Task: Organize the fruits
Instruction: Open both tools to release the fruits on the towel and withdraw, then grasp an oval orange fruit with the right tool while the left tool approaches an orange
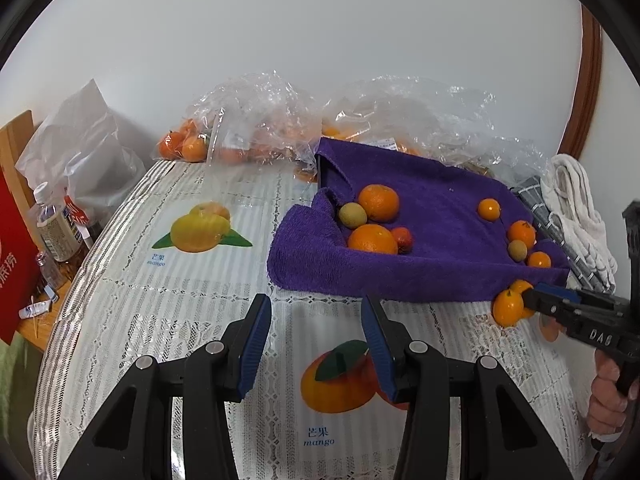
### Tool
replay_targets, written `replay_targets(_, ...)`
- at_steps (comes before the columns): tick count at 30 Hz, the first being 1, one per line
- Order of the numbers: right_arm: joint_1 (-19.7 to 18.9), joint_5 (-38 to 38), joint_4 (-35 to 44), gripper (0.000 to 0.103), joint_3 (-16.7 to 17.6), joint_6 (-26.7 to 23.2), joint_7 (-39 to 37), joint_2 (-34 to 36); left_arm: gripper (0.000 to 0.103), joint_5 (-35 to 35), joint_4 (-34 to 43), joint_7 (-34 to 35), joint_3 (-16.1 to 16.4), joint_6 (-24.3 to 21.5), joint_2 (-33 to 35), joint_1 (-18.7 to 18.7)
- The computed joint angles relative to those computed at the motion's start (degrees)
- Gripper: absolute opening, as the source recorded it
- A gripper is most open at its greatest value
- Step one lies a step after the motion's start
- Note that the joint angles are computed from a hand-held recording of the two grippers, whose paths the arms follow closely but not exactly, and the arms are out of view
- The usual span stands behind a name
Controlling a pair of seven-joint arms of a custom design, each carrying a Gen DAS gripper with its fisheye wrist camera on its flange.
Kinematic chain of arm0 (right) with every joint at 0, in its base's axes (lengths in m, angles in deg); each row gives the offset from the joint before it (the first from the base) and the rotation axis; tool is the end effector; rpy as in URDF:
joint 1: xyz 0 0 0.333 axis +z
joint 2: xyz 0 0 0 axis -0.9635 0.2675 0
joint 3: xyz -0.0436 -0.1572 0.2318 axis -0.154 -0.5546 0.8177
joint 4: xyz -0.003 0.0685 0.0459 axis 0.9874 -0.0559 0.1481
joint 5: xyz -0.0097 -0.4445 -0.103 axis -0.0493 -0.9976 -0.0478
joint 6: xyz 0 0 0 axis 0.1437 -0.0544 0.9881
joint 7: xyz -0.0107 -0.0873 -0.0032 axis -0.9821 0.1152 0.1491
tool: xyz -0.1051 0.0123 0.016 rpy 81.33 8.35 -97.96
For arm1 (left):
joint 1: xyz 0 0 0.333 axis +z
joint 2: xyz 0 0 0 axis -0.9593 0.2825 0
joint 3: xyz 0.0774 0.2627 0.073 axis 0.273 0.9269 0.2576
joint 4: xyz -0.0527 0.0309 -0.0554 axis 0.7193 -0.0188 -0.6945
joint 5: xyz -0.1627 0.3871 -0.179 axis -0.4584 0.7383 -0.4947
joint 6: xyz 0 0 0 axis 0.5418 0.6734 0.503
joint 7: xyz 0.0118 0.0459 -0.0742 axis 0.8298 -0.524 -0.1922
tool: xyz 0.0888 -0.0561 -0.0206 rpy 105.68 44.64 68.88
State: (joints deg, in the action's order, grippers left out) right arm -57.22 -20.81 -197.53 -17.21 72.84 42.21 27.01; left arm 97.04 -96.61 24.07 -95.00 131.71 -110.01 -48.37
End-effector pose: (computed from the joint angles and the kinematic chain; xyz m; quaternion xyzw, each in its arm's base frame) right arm 0.5419 0.1097 0.3275 -0.7910 0.5123 -0.0833 0.3239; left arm 0.4356 -0.1574 0.3317 -0.7247 0.5512 -0.2972 0.2874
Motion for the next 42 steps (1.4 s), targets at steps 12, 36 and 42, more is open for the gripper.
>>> replay_targets(12,-1.65,3.98,-2.15,0.03,-0.55,-1.0,-3.26,-2.97,0.045,2.2,1.29,0.73,0.89,-1.17,2.14,-0.51)
replay_targets(36,1.72,3.32,-4.83,0.032,-4.91,6.31,-3.76,-2.53,0.048,10.98,4.41,-0.99,11.89,-6.47,9.63,-8.36)
replay_targets(42,3.56,15.72,-6.45,0.032,-7.09,10.99,-16.68,-6.08,0.052,15.49,5.98,-3.16,12.11,-9.89,10.34,-8.73)
